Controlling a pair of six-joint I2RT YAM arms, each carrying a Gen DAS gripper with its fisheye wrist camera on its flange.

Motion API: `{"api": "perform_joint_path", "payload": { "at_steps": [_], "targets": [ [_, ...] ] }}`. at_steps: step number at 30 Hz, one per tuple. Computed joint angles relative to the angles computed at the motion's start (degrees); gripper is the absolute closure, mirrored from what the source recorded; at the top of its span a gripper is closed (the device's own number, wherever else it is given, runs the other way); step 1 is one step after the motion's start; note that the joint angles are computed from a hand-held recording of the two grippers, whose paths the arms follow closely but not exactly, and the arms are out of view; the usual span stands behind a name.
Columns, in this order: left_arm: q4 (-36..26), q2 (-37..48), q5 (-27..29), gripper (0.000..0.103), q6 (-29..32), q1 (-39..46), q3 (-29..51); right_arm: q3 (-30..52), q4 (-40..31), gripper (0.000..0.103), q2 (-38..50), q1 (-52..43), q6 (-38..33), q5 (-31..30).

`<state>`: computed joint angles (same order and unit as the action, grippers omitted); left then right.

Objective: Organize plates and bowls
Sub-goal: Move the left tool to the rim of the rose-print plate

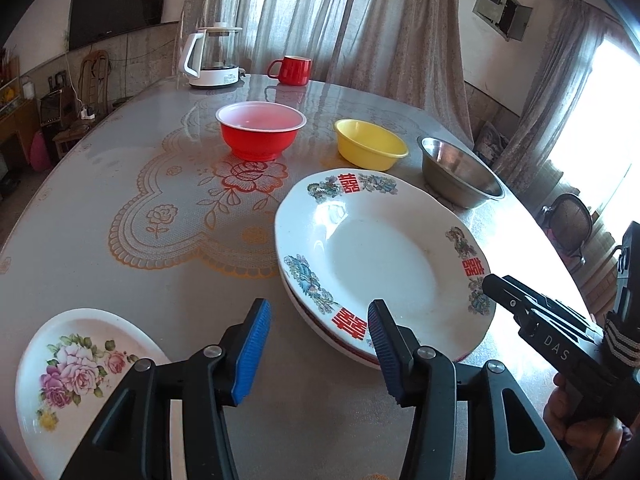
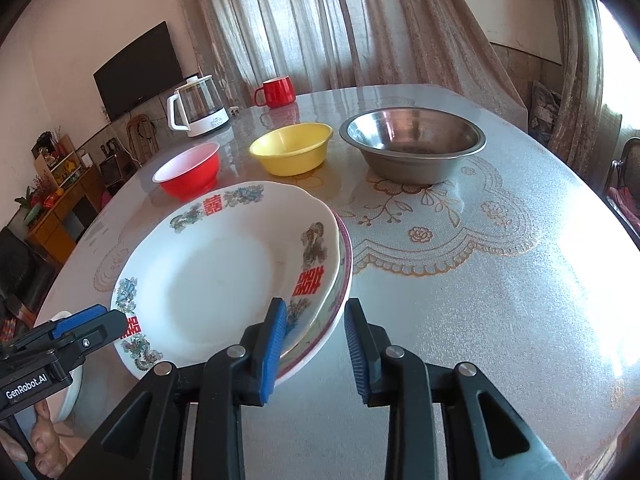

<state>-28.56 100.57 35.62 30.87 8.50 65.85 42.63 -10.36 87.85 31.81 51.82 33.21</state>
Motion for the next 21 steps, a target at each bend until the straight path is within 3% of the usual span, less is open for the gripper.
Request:
{"api": "perform_joint_path", "payload": {
  "at_steps": [10,16,21],
  "targets": [
    [0.7,-1.0,-0.2,0.050,0.6,3.1,-1.2,2.7,-1.0,0.070,0.7,4.3,-0.9,5.5],
    [0.9,-0.9,0.0,0.050,1.7,4.9,-1.6,2.1,4.2,0.069,0.6,6.0,-4.1,3.9],
    [0.8,-0.3,0.3,0.050,2.0,6.9,-1.0,1.7,9.6,0.068,1.1,6.6,-7.1,-1.4]
  ]
}}
